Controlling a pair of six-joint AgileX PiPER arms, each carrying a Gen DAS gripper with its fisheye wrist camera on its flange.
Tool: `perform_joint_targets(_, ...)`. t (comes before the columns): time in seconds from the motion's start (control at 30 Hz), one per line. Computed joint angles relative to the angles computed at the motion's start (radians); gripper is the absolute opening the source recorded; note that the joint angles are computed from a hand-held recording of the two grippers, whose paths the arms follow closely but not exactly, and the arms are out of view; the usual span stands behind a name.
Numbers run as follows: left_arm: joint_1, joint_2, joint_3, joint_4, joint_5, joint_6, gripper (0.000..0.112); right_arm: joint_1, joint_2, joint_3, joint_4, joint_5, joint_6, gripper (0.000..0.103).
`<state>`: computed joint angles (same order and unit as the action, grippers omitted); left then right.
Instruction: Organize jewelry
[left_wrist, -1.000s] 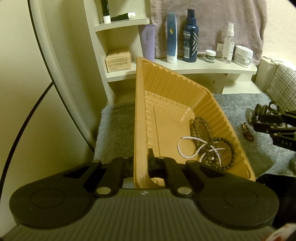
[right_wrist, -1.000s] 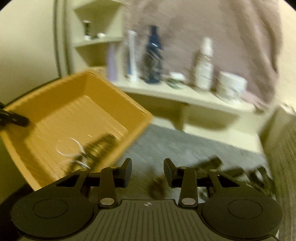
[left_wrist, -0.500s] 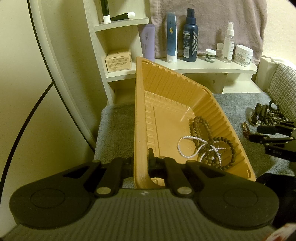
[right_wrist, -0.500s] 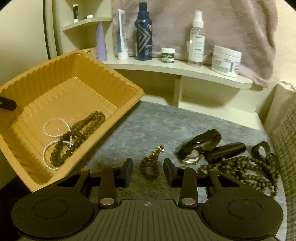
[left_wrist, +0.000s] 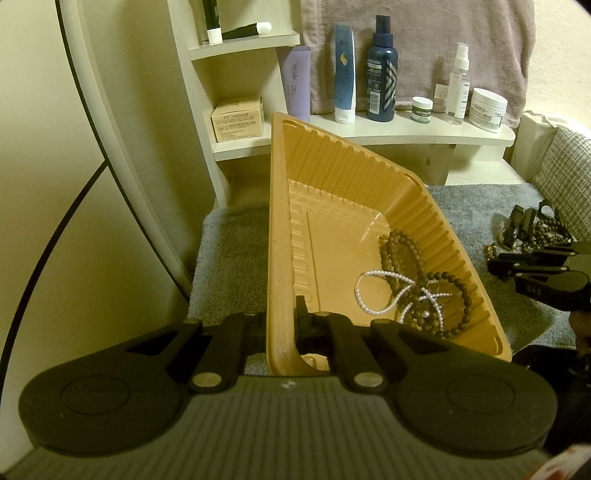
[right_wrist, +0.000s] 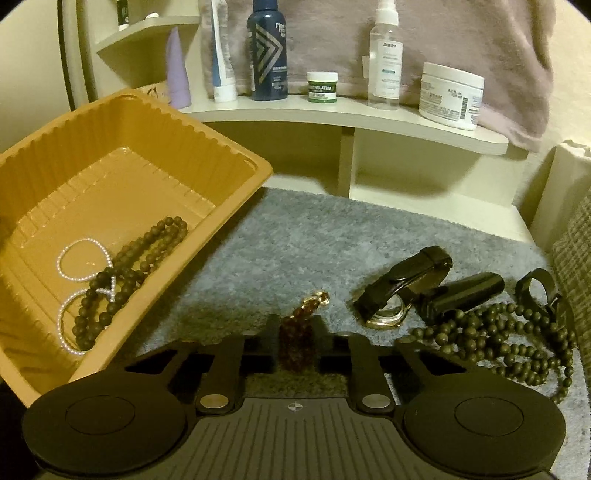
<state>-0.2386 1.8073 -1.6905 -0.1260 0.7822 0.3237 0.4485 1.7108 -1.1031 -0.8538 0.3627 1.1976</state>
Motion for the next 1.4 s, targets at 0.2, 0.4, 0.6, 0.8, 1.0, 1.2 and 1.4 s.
perform_joint_targets(0.2,0.001,0.000,0.003,-0.001,-0.003,0.001,0.006,0.026,-0.041,0.017,-0.076,0.036,0.055,0.005)
perform_joint_targets(0.4,0.001,0.000,0.003,-0.001,-0.003,0.001,0.006,0.035,-0.098,0.025,-0.126,0.049,0.082,0.005)
perform_joint_targets(0.6,0.001,0.002,0.003,-0.002,-0.005,0.001,0.006,0.047,-0.143,-0.020,-0.129,0.025,0.049,0.005)
perform_joint_targets(0.8,0.002,0.000,0.006,-0.003,-0.007,0.003,0.006,0.055,-0.165,-0.088,-0.025,-0.038,-0.087,0.005)
perform_joint_targets(1.0,0.002,-0.002,0.010,-0.006,-0.010,0.003,0.006,0.050,-0.152,-0.158,0.300,-0.108,-0.415,0.005)
perform_joint_targets(1.2,0.002,-0.004,0.011,-0.006,-0.010,0.002,0.006,0.059,-0.112,-0.201,0.657,-0.115,-0.789,0.005)
perform_joint_targets(1.4,0.001,-0.004,0.012,-0.007,-0.010,0.002,0.006,0.068,-0.070,-0.218,0.829,-0.093,-0.977,0.005)
